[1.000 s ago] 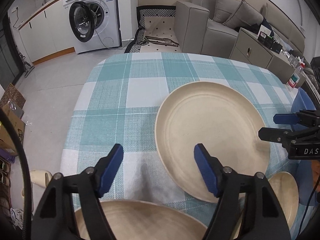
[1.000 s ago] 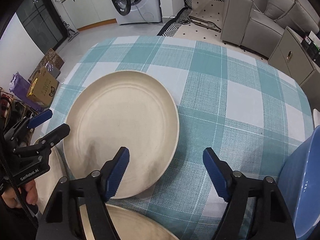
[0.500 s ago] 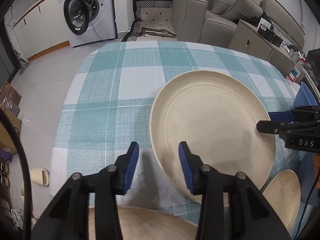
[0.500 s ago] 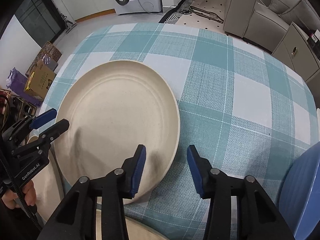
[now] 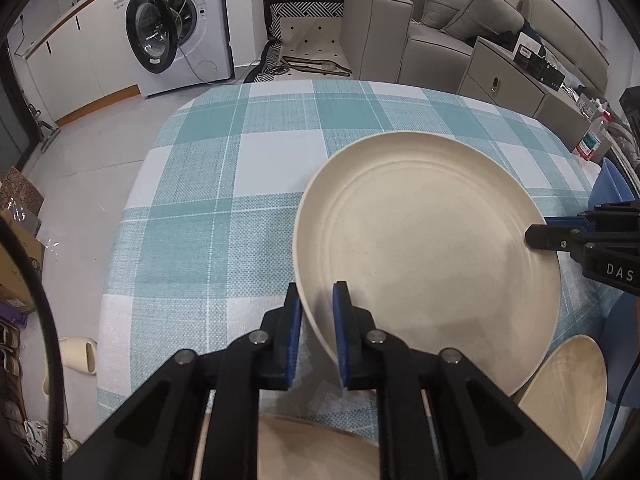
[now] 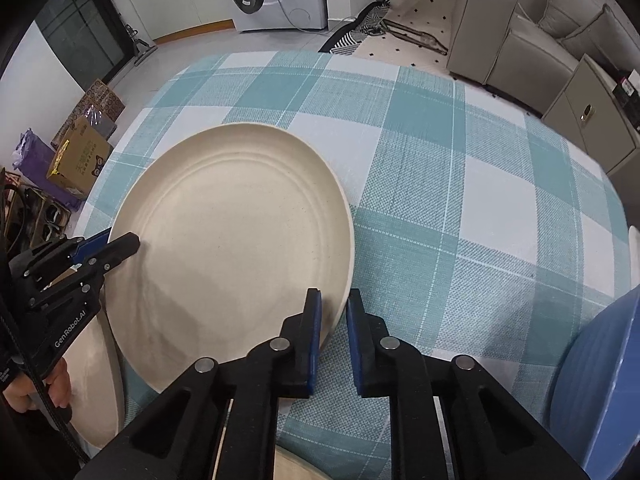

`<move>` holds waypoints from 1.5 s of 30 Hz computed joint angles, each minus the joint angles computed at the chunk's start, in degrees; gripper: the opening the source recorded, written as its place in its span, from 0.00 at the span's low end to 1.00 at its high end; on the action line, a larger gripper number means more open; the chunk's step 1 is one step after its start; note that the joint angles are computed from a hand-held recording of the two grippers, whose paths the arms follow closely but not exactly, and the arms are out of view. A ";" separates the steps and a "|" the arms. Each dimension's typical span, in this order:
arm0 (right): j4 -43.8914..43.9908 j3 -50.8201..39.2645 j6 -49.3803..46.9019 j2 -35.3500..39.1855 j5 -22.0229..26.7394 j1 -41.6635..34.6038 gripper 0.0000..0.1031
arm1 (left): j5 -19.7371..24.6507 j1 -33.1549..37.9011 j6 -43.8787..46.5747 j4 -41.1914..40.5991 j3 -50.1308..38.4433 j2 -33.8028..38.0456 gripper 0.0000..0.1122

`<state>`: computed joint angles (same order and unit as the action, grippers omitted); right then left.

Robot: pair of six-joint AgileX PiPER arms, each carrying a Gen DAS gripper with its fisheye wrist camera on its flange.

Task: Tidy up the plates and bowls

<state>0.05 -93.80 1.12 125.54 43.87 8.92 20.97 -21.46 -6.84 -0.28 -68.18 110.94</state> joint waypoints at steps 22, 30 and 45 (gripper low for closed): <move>1.63 16.69 -1.21 -15.05 -9.74 1.40 0.12 | -2.51 -2.34 -14.58 13.05 10.22 -13.75 0.12; 3.24 24.24 -1.88 -22.27 -12.50 2.04 0.12 | -1.84 -5.90 -28.21 25.15 15.53 -20.54 0.12; 1.77 39.73 0.51 -39.05 -15.60 2.91 0.12 | 1.00 -14.24 -43.64 37.50 24.45 -32.43 0.12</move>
<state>1.81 -54.07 1.63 86.49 28.27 11.82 21.97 -35.70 -50.48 37.22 -43.73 78.52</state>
